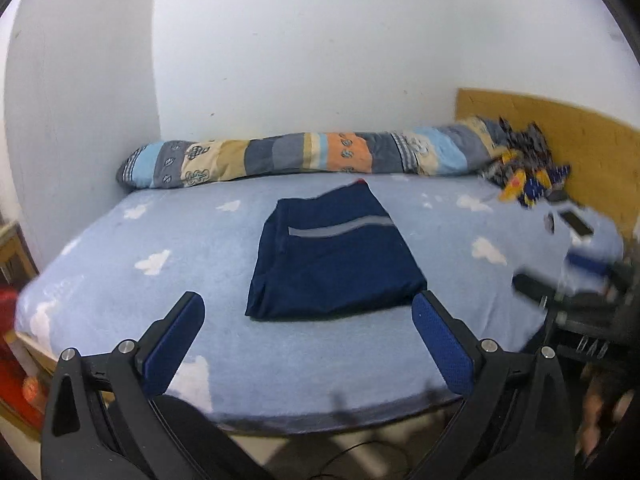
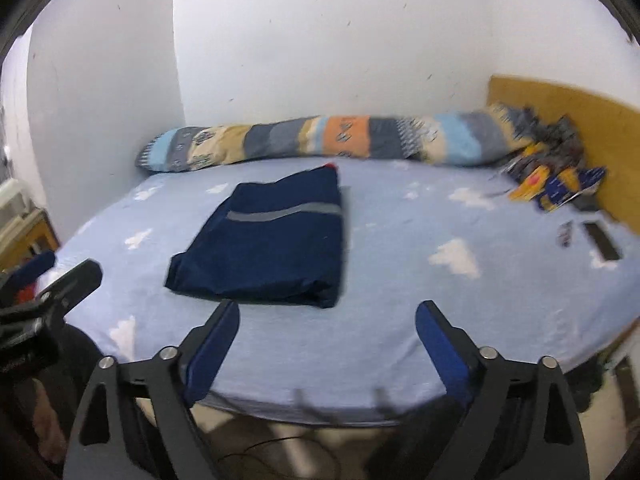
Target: Fold large clothes
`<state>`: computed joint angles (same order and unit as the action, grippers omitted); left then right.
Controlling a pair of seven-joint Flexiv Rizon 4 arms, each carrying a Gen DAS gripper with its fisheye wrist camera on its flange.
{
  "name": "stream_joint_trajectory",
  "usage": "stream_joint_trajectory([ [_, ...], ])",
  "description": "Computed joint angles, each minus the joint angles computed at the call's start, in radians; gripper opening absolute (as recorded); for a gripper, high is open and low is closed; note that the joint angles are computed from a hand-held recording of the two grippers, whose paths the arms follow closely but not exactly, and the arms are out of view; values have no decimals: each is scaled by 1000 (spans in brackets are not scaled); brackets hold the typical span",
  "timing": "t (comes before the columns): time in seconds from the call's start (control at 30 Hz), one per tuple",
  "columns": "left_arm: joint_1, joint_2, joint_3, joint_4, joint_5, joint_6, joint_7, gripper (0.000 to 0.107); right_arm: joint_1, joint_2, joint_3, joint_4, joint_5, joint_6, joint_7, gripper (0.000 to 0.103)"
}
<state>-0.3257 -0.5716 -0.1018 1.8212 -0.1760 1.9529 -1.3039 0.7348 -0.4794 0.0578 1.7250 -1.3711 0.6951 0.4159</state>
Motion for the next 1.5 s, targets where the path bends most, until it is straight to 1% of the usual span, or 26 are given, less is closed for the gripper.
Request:
stream_joint_trajectory([
  [0.03,-12,1,12,4,0,9,5,103,19,2,-3,-8,1,-50,-8,102],
  [0.07,-29,-2,29,-3,-8,-1,18,103,31,1,-10,-9,-25,-77,-1,103],
  [0.1,-72,-7,73,-14,-41,-16,31,103,47,-6,-16,-14,-46,-122,-2,103],
  [0.13,-132,-17,138,-36,-91,-57,51,103,56,-20,-17,-28,-42,-158,-11,103],
  [0.17,-201,-30,215,-59,-140,-104,68,103,48,-28,-13,-35,-33,-149,-9,103],
  [0.23,-288,-64,325,-105,-195,-168,61,103,15,-44,-4,-48,-3,-76,-13,103],
  [0.27,-314,-76,360,-119,-203,-191,48,103,15,-55,-6,-61,16,-70,-28,103],
  [0.3,-359,-96,425,-147,-212,-234,31,103,24,-63,-11,-70,25,-81,-40,103],
  [0.37,-417,-142,522,-202,-202,-277,-6,103,31,-80,-24,-95,24,-72,-71,103],
  [0.43,-452,-179,587,-241,-197,-305,-54,103,46,-96,-33,-121,48,-95,-118,103],
  [0.47,-463,-190,609,-255,-195,-334,-76,103,45,-103,-37,-135,59,-92,-140,103],
  [0.5,-466,-203,623,-277,-191,-368,-92,103,33,-106,-38,-141,68,-60,-150,103],
  [0.53,-461,-214,625,-297,-186,-403,-105,103,26,-111,-40,-148,82,-40,-164,103],
  [0.57,-451,-220,619,-318,-183,-449,-115,103,24,-122,-43,-166,109,-43,-204,103],
  [0.6,-429,-223,594,-343,-185,-511,-117,103,35,-136,-50,-187,137,-79,-249,103],
  [0.63,-418,-226,582,-353,-177,-530,-122,103,47,-150,-59,-207,160,-119,-287,103],
  [0.67,-416,-242,587,-378,-169,-562,-138,103,43,-153,-62,-209,170,-104,-292,103],
  [0.73,-412,-262,594,-414,-147,-604,-169,103,29,-159,-65,-209,189,-55,-290,103],
  [0.8,-397,-271,580,-436,-126,-629,-182,103,30,-179,-69,-232,233,-64,-321,103],
  [0.93,-374,-274,560,-464,-88,-688,-223,103,31,-199,-80,-253,285,-38,-366,103],
  [1.1,-347,-268,532,-480,-31,-714,-266,103,28,-200,-92,-250,327,4,-359,103],
  [1.13,-346,-267,533,-483,-15,-717,-277,103,28,-203,-92,-254,339,2,-365,103],
  [1.3,-309,-257,485,-496,39,-736,-299,103,36,-212,-99,-269,365,-6,-383,103],
  [1.5,-280,-247,446,-508,117,-750,-341,103,45,-215,-107,-274,364,-12,-396,103],
])
